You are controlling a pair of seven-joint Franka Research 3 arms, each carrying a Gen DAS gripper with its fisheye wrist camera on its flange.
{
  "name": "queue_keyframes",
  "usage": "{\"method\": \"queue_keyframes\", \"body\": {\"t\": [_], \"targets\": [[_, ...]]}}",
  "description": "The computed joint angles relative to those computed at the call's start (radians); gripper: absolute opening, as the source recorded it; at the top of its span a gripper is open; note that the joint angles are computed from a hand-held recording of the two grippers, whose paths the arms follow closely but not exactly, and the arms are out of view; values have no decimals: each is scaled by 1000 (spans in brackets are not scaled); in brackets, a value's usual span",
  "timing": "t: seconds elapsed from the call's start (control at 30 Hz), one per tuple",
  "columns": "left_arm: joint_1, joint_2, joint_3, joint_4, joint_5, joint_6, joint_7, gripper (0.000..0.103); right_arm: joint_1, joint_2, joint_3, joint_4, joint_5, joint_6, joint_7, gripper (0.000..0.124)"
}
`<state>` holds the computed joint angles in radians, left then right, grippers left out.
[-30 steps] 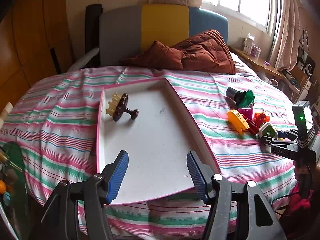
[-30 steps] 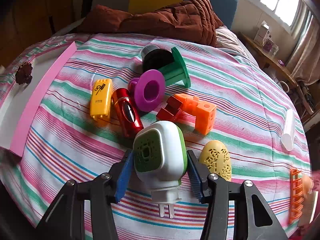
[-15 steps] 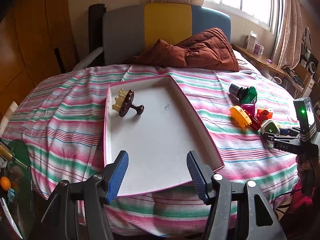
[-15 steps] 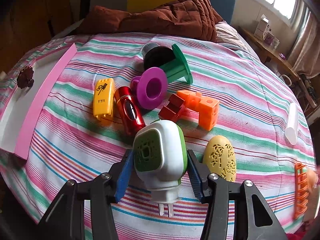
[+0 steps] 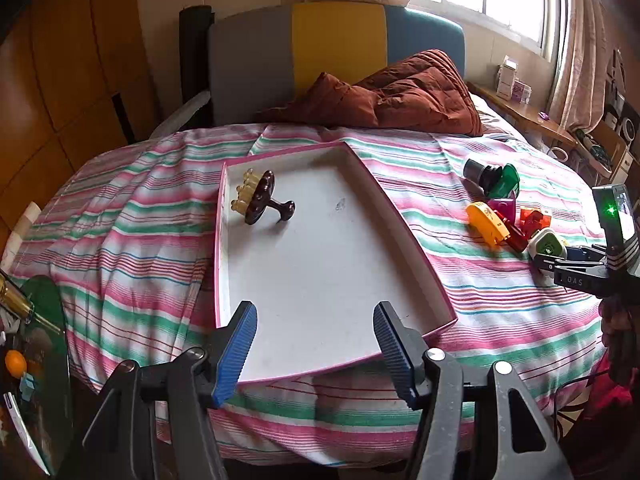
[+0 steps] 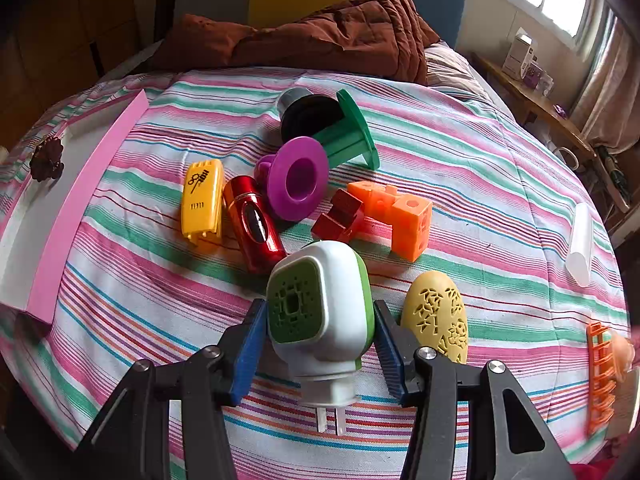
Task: Organize rigid objects
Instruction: 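Hold the white-green plug in the right tool and lift it, then carry the plug over the tray and open the right tool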
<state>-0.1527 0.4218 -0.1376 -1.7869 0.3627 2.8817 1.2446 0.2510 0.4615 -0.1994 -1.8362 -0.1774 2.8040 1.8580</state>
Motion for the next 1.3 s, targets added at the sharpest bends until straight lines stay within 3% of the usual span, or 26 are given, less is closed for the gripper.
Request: {"method": "queue_keyframes", "body": {"t": [0.3, 0.6, 0.8, 0.93, 1.07, 1.3], "targets": [[1, -2, 11, -6, 11, -7, -22, 62, -54, -24, 62, -24, 106, 30, -69, 52], [44, -3, -13, -21, -33, 11, 5, 62, -116, -69, 161, -64, 320, 71, -191, 52], [59, -8, 3, -38, -55, 17, -9, 62, -165, -85, 286, -40, 527, 86, -344, 52], [68, -14, 15, -52, -58, 26, -33, 62, -160, -36, 352, 68, 636, 34, -461, 52], [79, -22, 22, -67, -56, 41, -49, 62, -100, 64, 355, 235, 656, -53, -485, 52], [126, -17, 0, -73, -98, 45, -34, 61, 13, 330, 306, 637, 583, -270, -339, 52]]}}
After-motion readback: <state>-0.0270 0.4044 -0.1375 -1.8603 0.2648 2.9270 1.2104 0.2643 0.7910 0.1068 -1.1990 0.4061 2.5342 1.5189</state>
